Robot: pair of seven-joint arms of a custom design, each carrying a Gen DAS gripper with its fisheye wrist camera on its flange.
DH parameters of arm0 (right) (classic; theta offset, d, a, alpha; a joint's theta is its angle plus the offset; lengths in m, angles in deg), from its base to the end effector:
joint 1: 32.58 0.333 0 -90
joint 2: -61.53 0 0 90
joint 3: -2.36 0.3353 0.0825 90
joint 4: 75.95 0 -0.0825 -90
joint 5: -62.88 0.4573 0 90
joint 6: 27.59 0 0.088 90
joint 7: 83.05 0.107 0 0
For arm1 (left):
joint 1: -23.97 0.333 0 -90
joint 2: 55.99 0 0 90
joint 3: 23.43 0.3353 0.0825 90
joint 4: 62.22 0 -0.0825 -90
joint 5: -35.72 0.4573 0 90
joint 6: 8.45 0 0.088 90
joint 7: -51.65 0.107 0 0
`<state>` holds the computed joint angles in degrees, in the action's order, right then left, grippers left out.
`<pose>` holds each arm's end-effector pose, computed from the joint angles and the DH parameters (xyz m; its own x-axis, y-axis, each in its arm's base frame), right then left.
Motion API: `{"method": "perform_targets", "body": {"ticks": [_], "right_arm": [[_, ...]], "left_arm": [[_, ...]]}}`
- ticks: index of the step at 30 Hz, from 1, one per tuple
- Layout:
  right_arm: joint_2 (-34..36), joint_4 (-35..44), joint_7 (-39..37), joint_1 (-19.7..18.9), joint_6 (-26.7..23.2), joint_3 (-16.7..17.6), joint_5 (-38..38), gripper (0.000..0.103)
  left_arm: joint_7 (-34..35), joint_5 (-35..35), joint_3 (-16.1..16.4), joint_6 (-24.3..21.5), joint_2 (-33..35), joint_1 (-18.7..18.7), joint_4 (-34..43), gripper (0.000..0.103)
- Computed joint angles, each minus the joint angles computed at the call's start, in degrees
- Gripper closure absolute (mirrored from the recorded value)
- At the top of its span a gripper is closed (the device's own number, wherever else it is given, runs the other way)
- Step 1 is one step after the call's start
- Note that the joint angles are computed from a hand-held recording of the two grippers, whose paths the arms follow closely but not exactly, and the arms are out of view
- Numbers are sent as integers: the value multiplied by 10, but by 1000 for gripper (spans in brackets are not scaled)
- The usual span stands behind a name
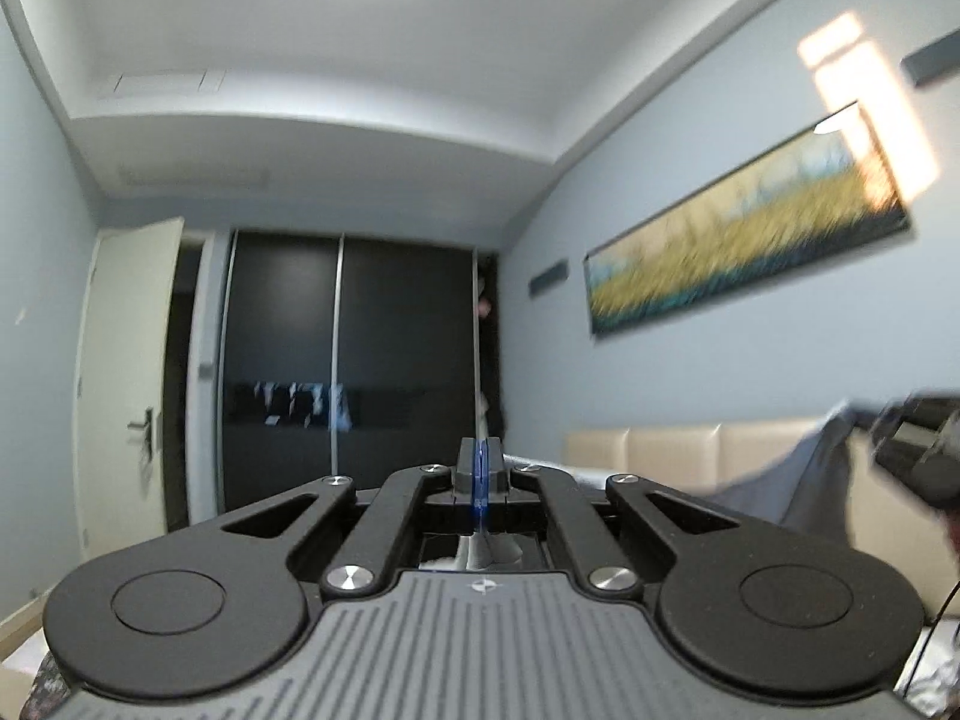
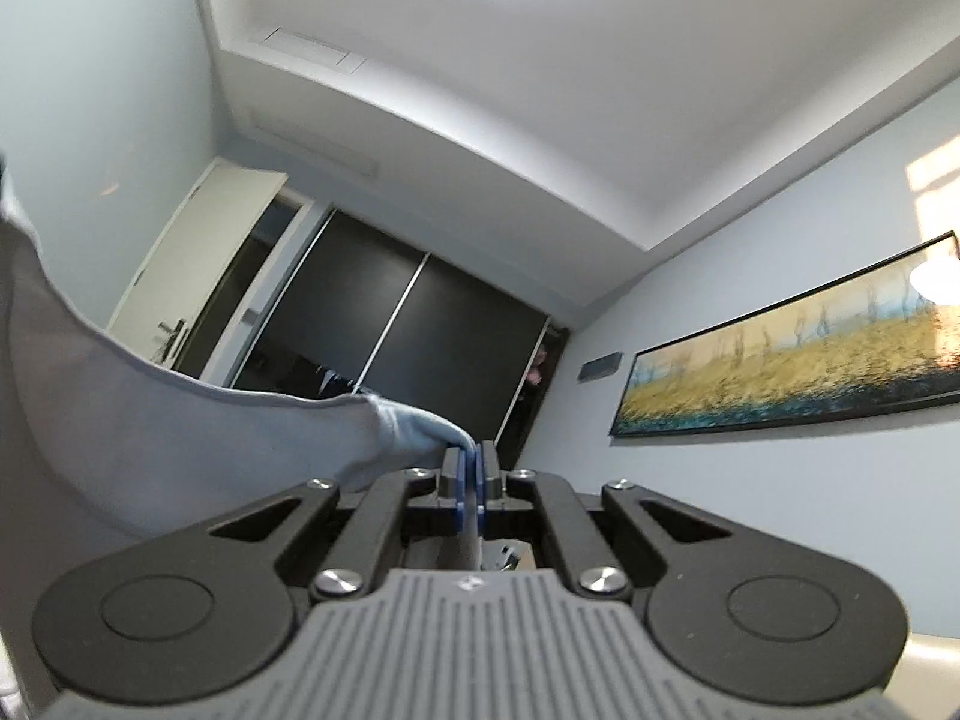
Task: Fold clothes
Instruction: 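Lift the grey shirt high with both grippers and shake it out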
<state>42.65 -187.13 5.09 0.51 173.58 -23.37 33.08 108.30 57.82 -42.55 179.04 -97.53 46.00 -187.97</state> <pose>0.5131 0.0672 0.8309 0.1618 -0.9032 0.3976 0.3560 -0.3223 -0.8771 0.4021 -0.0999 0.8383 0.0450 -0.9985 -0.0321 0.1760 0.0395 -0.9836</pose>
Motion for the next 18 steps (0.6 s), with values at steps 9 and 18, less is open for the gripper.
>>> {"method": "perform_targets", "body": {"ticks": [9,18], "right_arm": [[-44,-55,-30,-36,45,39,58,99],[-130,-133,-11,-76,115,65,43,99]], "left_arm": [[-6,-21,-13,32,-50,28,-17,103],[-5,-53,-3,69,-131,18,-88,103]]}}
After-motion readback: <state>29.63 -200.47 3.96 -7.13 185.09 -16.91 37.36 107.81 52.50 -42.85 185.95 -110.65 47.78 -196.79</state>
